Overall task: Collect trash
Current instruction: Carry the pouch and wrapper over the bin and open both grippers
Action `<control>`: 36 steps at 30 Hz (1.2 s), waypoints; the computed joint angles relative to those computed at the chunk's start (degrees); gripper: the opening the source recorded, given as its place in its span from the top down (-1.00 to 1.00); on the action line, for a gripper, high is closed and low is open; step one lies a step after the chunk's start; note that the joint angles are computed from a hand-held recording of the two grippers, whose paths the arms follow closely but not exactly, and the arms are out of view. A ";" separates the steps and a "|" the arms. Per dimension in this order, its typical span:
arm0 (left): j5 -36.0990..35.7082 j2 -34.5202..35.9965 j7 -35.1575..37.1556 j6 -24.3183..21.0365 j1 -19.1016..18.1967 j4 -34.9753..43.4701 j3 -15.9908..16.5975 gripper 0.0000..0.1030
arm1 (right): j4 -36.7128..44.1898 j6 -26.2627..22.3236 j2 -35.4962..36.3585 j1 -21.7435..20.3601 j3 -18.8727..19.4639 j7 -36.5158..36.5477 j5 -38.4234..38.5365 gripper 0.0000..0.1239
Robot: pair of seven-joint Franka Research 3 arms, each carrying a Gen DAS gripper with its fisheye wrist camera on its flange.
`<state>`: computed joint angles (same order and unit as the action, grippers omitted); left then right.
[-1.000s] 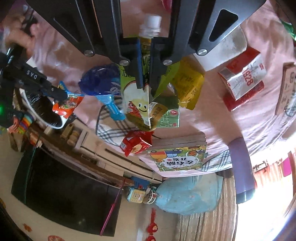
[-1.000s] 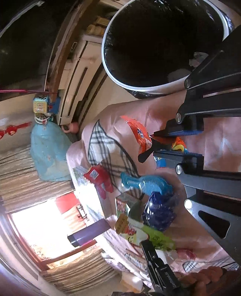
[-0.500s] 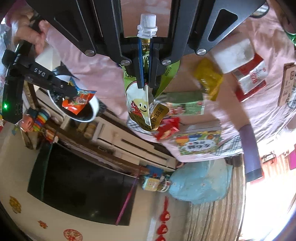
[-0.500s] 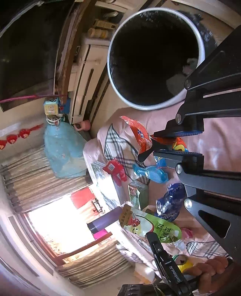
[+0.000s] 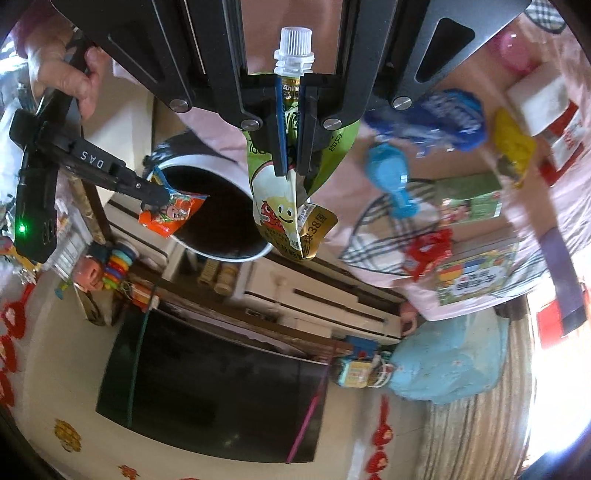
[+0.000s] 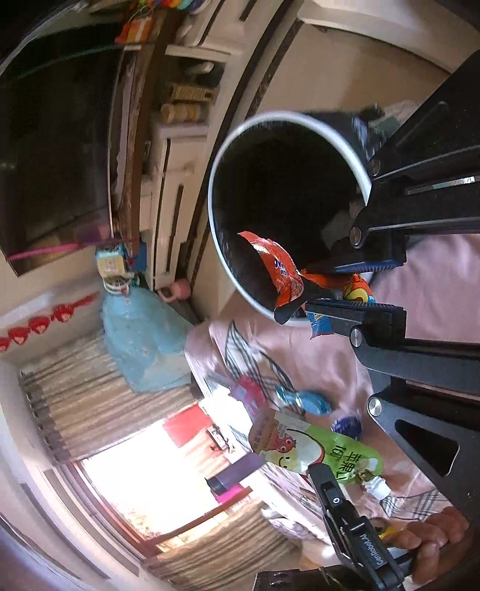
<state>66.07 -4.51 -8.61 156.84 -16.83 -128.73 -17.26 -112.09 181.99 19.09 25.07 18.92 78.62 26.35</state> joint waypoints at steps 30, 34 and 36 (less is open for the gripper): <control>-11.76 23.24 19.88 -0.76 -7.09 26.05 7.84 0.93 | 6.47 -8.98 3.38 1.44 -7.82 1.71 -3.24 0.75; -13.92 25.70 22.84 -1.42 -8.01 29.25 8.99 0.92 | 7.75 -10.58 4.14 2.75 -9.90 3.98 -5.98 0.73; -15.77 26.71 24.96 -1.27 -7.95 30.33 9.07 0.92 | 8.03 -11.02 4.31 2.86 -10.19 4.45 -6.93 0.73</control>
